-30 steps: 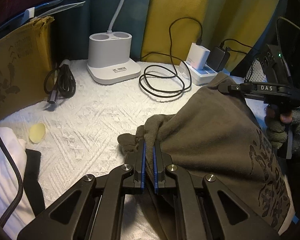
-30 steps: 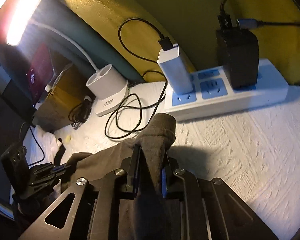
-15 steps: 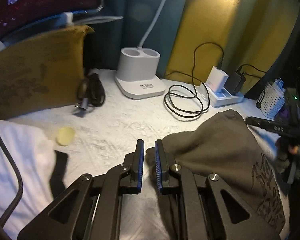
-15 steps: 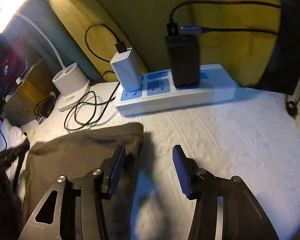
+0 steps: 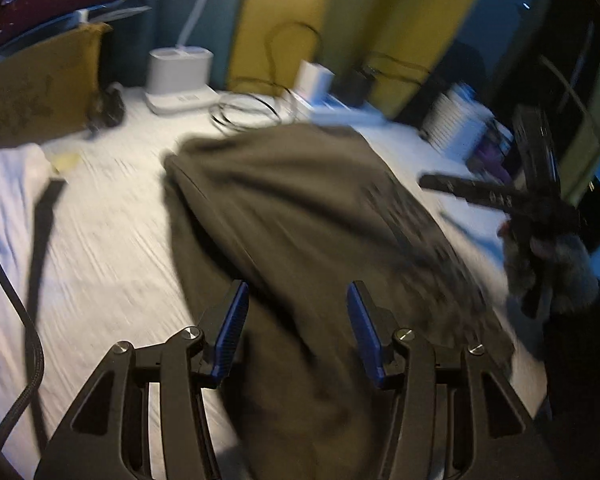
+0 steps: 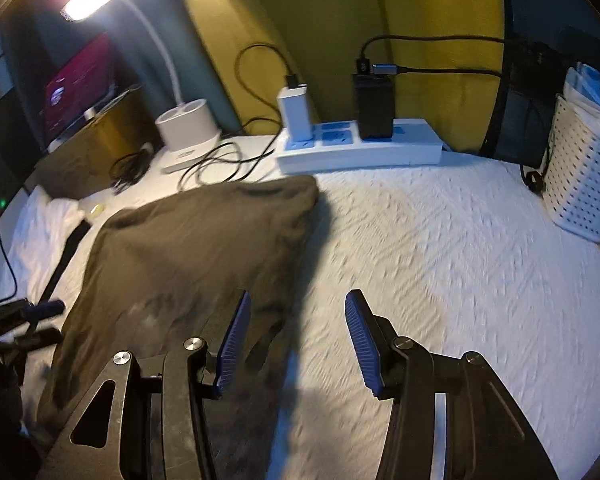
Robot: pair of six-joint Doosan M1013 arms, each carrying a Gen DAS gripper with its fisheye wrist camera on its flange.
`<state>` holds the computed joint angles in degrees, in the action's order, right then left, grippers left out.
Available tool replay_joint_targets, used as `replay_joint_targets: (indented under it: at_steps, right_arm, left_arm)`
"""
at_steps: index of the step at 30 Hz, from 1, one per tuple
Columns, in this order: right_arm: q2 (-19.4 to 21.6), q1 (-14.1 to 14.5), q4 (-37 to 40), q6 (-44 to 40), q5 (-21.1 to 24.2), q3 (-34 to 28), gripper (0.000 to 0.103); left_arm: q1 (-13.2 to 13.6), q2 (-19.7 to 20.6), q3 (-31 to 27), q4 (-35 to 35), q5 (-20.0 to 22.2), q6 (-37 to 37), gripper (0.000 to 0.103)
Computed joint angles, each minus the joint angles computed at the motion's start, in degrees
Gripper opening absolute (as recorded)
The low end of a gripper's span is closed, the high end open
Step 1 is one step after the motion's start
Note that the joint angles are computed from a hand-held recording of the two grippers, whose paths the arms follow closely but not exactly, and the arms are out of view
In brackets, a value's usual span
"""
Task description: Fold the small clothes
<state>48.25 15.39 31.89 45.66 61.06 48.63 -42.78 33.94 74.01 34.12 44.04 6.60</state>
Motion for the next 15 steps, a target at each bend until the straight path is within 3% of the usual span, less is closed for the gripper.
replay_joint_targets:
  at_steps: [3, 4, 5, 13, 15]
  right_arm:
    - [-2.7, -0.1, 0.8, -3.0, -1.6, 4.9, 0.051]
    - [-3.2, -0.2, 1.1, -3.7, -1.8, 6.1, 0.051]
    - [-3.9, -0.3, 1.5, -4.6, -1.9, 7.5, 0.051]
    - [-7.6, -0.2, -0.7, -8.6, -6.1, 16.0, 0.052]
    - [-8.5, -0.4, -0.2, -9.7, -7.3, 17.6, 0.058]
  left_arm:
    - [-1.0, 0.7, -0.7, -1.0, 0.9, 2.8, 0.051]
    - [-1.3, 0.8, -0.7, -0.4, 1.2, 2.8, 0.041]
    - [-1.6, 1.0, -0.7, 0.7, 1.6, 2.4, 0.002]
    - [-3.4, -0.9, 1.5, 5.2, 3.7, -6.0, 0.003]
    - [-3.5, -0.8, 2.1, 5.4, 4.9, -7.6, 0.003]
